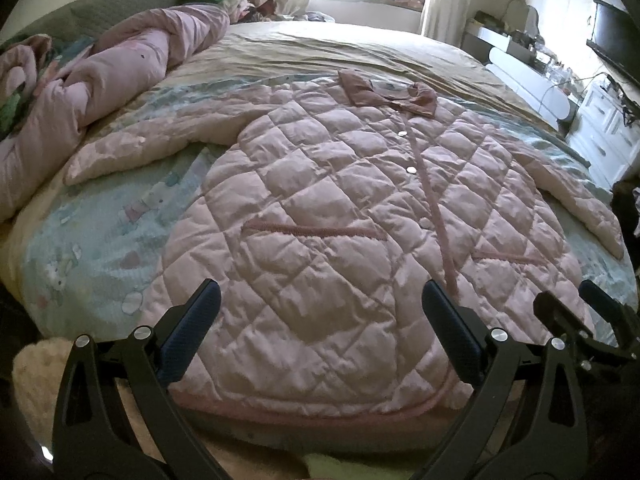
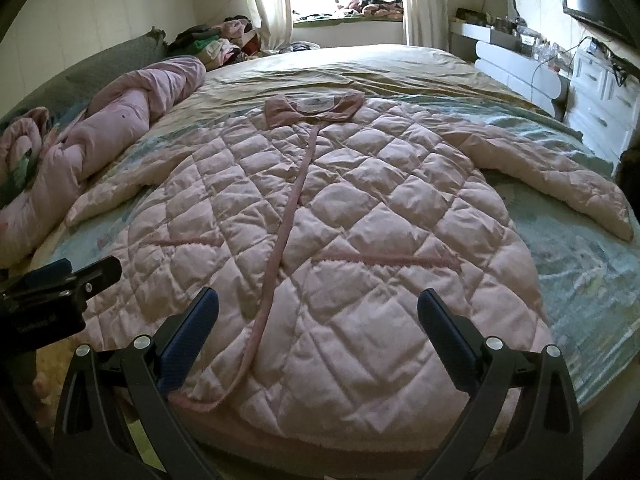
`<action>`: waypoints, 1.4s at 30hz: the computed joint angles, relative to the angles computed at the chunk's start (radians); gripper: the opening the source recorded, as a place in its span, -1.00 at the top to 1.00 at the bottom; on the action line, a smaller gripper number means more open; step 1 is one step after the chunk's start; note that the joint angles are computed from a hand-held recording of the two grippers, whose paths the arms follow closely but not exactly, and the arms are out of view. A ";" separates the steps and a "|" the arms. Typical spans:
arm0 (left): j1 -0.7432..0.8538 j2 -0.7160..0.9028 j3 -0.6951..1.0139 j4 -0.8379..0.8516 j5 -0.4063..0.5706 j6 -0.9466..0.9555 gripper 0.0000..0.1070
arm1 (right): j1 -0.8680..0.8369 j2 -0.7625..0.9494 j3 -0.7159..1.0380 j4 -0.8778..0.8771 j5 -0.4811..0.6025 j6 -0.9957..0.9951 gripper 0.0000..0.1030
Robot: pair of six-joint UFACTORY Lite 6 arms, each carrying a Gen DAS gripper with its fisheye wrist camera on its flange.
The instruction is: Fold large clothes
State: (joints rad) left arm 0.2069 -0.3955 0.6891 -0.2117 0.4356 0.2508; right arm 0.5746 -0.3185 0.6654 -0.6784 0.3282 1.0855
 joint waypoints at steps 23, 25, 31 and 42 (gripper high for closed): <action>-0.170 0.671 0.736 0.252 0.070 -0.339 -0.76 | -0.440 0.570 0.606 1.092 -0.042 -1.248 -0.92; -0.194 0.733 0.810 0.293 0.082 -0.375 -0.76 | -0.478 0.618 0.659 1.128 -0.023 -1.283 -0.92; -0.237 0.942 1.079 0.339 0.162 -0.441 -0.76 | -0.596 0.757 0.818 1.067 -0.007 -1.223 -0.92; -0.300 1.313 1.574 0.313 0.319 -0.441 -0.76 | -0.826 0.965 1.016 0.988 0.012 -1.111 -0.92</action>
State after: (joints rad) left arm -0.0933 0.9173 2.2632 0.1017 0.7546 -0.1903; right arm -0.2513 0.6467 1.6819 0.3099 0.3404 -0.0253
